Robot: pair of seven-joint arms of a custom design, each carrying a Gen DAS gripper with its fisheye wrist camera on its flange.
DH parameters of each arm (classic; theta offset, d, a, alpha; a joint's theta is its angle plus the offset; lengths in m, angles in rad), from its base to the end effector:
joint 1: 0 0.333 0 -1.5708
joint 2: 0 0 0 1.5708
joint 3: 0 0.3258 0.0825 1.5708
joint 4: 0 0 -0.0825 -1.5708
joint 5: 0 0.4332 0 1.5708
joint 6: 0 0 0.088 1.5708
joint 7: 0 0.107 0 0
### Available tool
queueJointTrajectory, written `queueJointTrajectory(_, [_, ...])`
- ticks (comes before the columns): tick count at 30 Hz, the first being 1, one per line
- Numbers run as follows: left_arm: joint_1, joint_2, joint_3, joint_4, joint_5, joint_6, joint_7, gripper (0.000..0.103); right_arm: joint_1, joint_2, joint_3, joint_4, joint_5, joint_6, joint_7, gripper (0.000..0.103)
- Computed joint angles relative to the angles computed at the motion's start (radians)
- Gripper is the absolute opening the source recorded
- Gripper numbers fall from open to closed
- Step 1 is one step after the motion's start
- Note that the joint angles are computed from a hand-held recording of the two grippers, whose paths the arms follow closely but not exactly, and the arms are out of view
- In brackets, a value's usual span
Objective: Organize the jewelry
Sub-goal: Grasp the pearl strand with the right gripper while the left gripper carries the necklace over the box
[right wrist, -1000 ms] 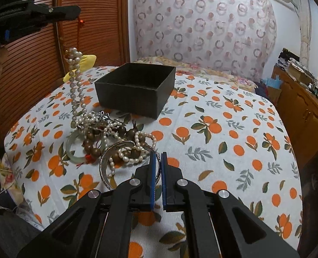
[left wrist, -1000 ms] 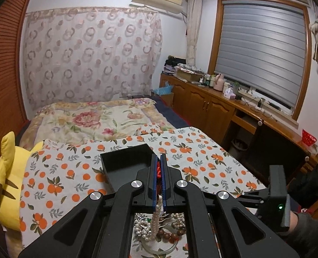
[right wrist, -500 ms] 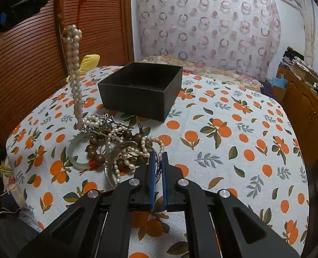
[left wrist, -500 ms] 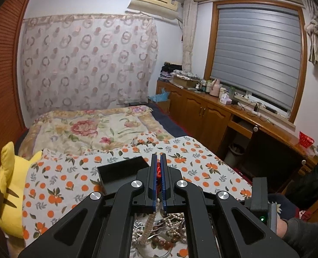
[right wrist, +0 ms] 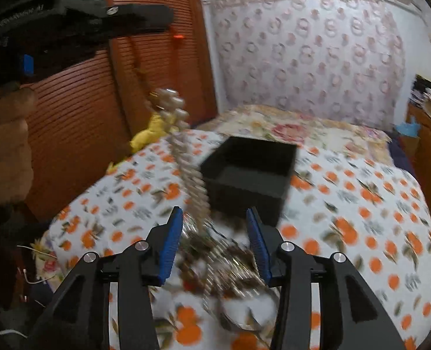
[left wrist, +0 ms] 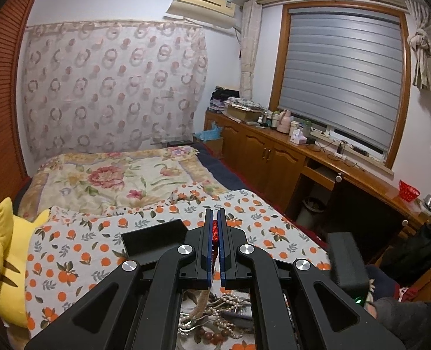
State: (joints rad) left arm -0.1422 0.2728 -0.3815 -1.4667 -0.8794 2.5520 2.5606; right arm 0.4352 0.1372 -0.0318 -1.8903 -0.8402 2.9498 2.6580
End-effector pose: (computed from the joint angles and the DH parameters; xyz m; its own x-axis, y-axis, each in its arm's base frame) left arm 0.6653 -0.3265 0.6299 -0.8317 -0.5378 0.1380 -0.3398 0.2965 -0.8925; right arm 0.6059 0.3131 0.5131 0.1423 -0.9811 -0.1312 -0.5612 0.0292 -0.8272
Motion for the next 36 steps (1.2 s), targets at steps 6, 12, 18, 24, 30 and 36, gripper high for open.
queueJointTrajectory(6, [0.006,0.007,0.002,0.004,-0.005,-0.009,-0.005,0.002,-0.006,0.084,0.012,0.084,0.201,-0.008,-0.208,0.028])
queueJointTrajectory(12, [0.000,0.035,0.014,0.013,0.054,0.023,-0.055,0.002,0.052,0.056,-0.062,0.061,0.206,0.040,-0.248,0.008])
queueJointTrajectory(18, [-0.001,0.095,0.012,0.052,0.178,0.045,-0.156,0.002,0.074,0.019,-0.110,0.094,-0.045,0.027,-0.061,0.008])
queueJointTrajectory(24, [0.000,0.152,0.000,0.101,0.292,0.065,-0.238,0.002,0.013,0.019,-0.067,0.151,-0.131,-0.004,-0.014,0.008])
queueJointTrajectory(30, [-0.003,0.226,-0.015,0.179,0.387,0.033,-0.319,0.002,-0.025,0.043,-0.051,0.205,-0.132,-0.002,-0.017,0.009])
queueJointTrajectory(36, [0.000,0.304,-0.039,0.258,0.420,-0.022,-0.350,0.002,-0.024,0.086,-0.074,0.260,-0.106,0.005,-0.033,0.009])
